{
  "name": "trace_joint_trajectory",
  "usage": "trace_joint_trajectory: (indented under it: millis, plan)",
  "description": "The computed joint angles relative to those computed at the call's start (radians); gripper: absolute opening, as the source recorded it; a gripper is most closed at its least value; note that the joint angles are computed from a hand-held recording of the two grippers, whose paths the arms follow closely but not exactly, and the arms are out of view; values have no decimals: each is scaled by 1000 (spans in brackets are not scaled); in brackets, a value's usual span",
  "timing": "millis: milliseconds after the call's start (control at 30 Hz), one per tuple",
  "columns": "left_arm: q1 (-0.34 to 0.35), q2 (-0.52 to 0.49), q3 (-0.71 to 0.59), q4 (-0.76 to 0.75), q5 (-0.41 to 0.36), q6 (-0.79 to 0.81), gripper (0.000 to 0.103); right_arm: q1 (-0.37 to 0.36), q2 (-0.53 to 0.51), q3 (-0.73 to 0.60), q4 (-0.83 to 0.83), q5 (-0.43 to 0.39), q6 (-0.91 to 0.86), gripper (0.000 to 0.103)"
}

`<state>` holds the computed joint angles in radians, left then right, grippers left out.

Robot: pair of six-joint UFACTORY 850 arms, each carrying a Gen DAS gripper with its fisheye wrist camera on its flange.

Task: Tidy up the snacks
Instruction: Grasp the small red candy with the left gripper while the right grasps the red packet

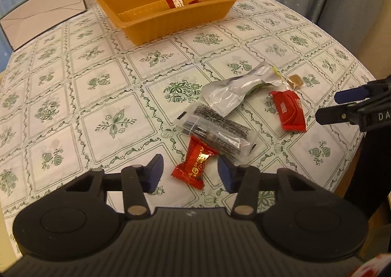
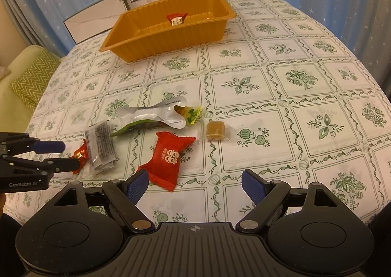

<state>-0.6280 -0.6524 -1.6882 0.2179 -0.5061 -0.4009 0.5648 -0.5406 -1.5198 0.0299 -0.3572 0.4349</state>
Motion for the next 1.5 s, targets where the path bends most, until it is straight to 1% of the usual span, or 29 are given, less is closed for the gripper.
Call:
trace_joint_trajectory:
  millis: [133,267,333,433,533,600,667,833,900,933,967,1033,1167,1267,1367,1500]
  plan:
    - [10,-19,-18,-74,1,105,37,1,-17,-19,-7,-12,7,84]
    - [12,-31,-30,-106,1,148,31,2,-29,-33,13,-16,-14,84]
    - [13,-36,-34,-115,-3,154,25,2,-35,-40,20,-18,-23,84]
    - [12,-39,-35,-118,-8,151,20,3,-44,-50,25,-17,-25,84]
    - [8,-40,-40,-105,-17,116,19,5,-49,-57,26,-10,-26,84]
    - [4,-40,-45,-79,-27,60,18,6,-54,-63,43,-4,-43,83]
    - [0,-37,-45,-49,-28,-4,18,7,-62,-73,72,-3,-68,73]
    - [-12,-17,-33,38,-17,-183,18,13,-84,-97,79,7,-61,65]
    - [-17,-8,-25,70,-10,-253,18,14,-96,-112,93,5,-63,58]
    - [-20,-4,-21,83,-6,-282,18,15,-104,-123,101,0,-67,56]
    - [-22,0,-17,93,-1,-307,18,17,-112,-133,93,-6,-59,53]
    - [-27,7,-11,102,11,-336,18,22,-129,-157,47,-23,-22,51]
    - [-35,13,-7,101,18,-350,18,32,-149,-184,-38,-41,39,45]
    - [-39,14,-4,105,19,-360,18,36,-155,-194,-68,-53,42,28]
    - [-44,17,2,105,20,-372,18,35,-151,-186,-52,-49,9,27]
    - [-53,19,3,111,13,-386,18,30,-121,-144,-34,-29,1,26]
